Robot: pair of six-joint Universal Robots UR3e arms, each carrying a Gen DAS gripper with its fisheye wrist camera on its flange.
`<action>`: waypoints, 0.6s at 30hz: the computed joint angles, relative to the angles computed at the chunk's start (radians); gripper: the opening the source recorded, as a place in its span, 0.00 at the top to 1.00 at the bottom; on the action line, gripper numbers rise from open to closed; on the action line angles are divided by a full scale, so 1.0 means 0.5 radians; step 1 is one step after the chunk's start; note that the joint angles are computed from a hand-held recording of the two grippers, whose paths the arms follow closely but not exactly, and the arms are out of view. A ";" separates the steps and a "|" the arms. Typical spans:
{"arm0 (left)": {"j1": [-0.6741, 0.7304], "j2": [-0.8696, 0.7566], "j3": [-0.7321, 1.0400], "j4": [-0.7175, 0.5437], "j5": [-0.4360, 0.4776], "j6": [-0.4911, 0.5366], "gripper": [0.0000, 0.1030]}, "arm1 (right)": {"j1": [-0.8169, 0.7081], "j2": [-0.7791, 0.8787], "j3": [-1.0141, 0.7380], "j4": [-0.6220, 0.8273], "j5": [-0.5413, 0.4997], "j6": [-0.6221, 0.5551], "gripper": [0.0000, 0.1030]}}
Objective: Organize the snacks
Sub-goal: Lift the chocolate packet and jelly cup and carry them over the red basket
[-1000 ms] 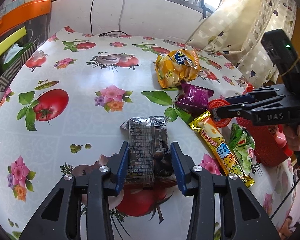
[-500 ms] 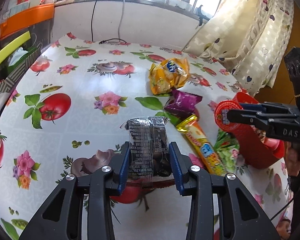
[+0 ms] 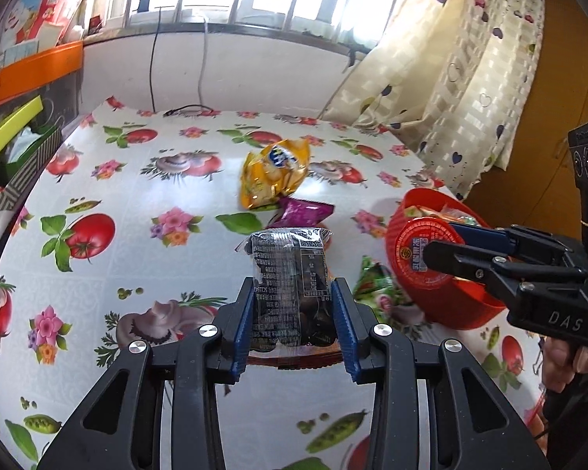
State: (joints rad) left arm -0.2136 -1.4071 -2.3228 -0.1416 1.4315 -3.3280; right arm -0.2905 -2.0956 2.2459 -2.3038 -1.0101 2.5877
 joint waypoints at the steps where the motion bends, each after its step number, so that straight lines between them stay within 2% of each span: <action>1: -0.029 0.005 0.015 -0.008 0.018 -0.007 0.63 | -0.016 -0.038 0.012 0.012 0.003 -0.004 0.64; 12: -0.245 -0.052 0.188 -0.073 0.132 -0.049 0.62 | -0.346 -0.472 0.072 0.446 0.191 -0.238 0.64; 18: -0.364 -0.126 0.293 -0.095 0.194 -0.075 0.62 | -0.610 -0.706 0.045 0.859 0.332 -0.485 0.64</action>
